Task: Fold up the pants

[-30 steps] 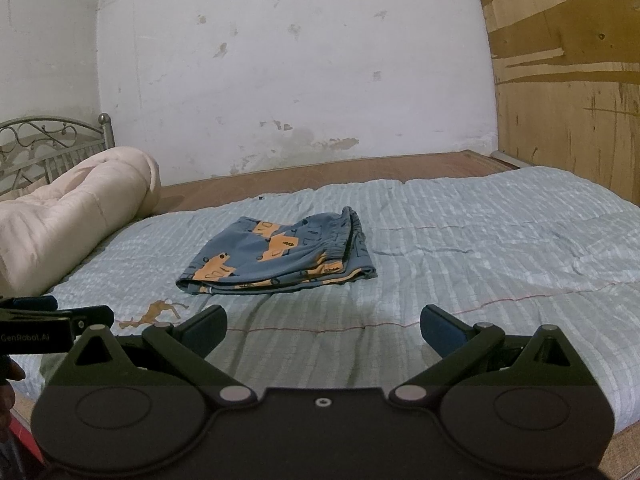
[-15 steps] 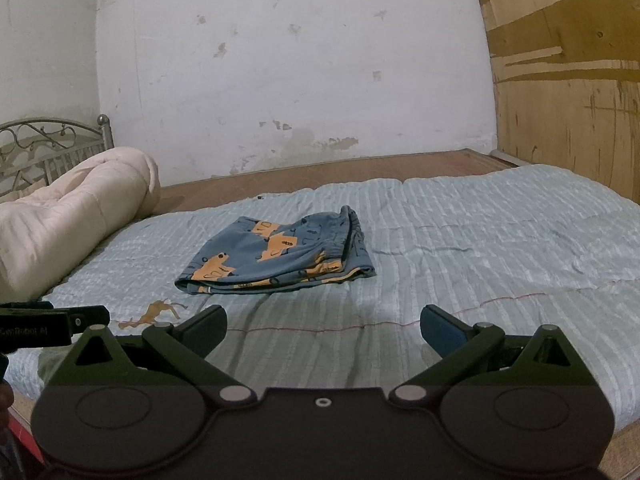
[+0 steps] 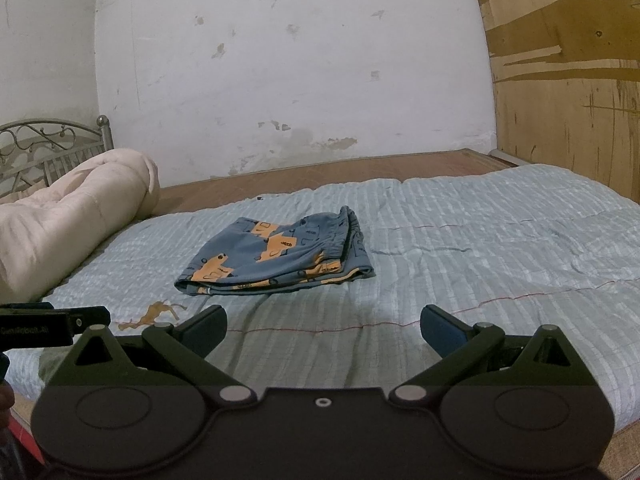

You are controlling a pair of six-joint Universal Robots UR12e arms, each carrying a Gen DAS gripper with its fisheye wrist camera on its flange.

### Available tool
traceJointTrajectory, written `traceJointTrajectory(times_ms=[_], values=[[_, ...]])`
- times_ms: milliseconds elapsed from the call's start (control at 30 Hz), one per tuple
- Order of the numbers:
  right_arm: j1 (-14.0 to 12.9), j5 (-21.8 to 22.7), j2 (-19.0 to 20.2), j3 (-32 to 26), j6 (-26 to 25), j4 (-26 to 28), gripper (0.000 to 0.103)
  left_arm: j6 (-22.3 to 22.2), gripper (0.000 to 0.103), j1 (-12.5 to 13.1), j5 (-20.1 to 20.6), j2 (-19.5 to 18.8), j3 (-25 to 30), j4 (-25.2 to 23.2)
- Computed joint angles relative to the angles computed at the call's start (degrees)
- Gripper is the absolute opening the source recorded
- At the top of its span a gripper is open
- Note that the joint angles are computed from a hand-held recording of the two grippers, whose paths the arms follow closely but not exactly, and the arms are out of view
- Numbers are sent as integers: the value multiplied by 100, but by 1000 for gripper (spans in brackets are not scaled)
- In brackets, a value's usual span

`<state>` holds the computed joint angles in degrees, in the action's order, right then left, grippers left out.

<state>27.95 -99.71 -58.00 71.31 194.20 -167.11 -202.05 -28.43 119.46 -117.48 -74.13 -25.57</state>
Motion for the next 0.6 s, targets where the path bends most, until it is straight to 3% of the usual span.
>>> traceJointTrajectory(times_ms=[600], values=[[-6,41,2,10,16,59,102,6,103,16,-15,-10,5,-70]])
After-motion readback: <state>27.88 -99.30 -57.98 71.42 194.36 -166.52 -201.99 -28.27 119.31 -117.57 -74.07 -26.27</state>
